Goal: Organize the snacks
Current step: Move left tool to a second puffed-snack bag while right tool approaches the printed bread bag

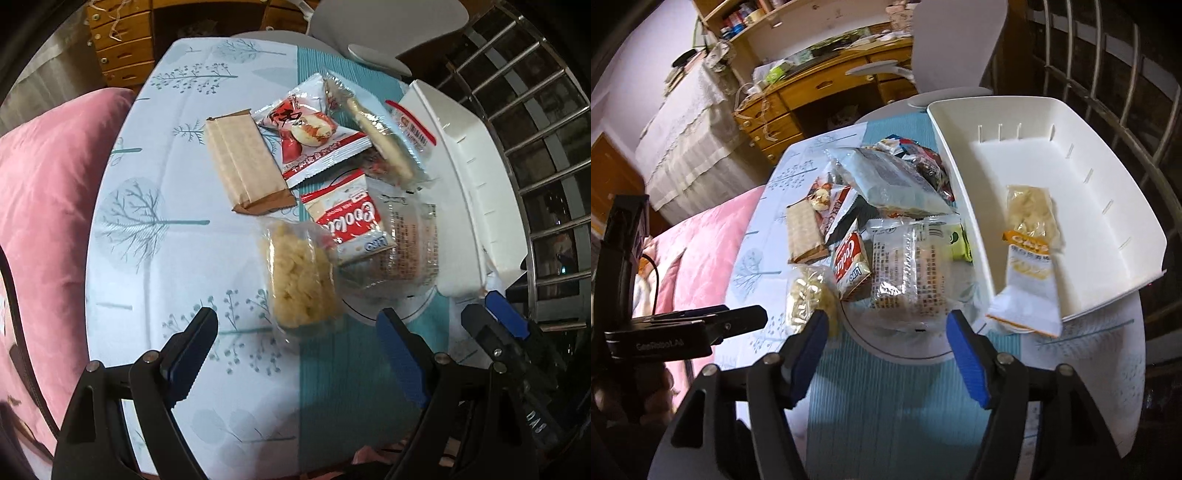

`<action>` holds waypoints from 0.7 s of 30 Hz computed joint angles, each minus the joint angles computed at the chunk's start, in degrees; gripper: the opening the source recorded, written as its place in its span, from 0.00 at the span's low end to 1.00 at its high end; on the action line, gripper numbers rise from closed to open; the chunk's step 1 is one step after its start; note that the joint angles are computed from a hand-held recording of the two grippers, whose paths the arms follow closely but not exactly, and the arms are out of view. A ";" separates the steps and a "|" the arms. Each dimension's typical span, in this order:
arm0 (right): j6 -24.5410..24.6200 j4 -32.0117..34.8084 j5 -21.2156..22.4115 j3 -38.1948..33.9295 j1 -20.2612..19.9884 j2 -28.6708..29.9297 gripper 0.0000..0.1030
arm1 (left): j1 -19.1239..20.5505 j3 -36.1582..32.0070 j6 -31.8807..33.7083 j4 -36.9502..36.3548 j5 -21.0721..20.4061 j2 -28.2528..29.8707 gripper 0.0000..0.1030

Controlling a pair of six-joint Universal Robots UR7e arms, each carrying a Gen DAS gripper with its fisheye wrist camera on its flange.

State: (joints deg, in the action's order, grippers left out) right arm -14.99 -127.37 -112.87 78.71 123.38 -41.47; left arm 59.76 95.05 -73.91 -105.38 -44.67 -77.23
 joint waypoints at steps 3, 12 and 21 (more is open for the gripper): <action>-0.79 -8.34 -3.64 3.59 1.00 0.59 0.74 | 2.01 -1.40 3.35 0.31 -2.06 0.66 0.84; -9.87 -28.24 -11.51 9.99 2.06 4.30 0.78 | 7.66 -6.73 6.05 3.49 -9.27 4.59 0.80; -15.95 -33.29 -13.19 9.12 0.41 8.00 0.79 | 10.17 -12.64 6.90 7.39 -11.33 9.40 0.80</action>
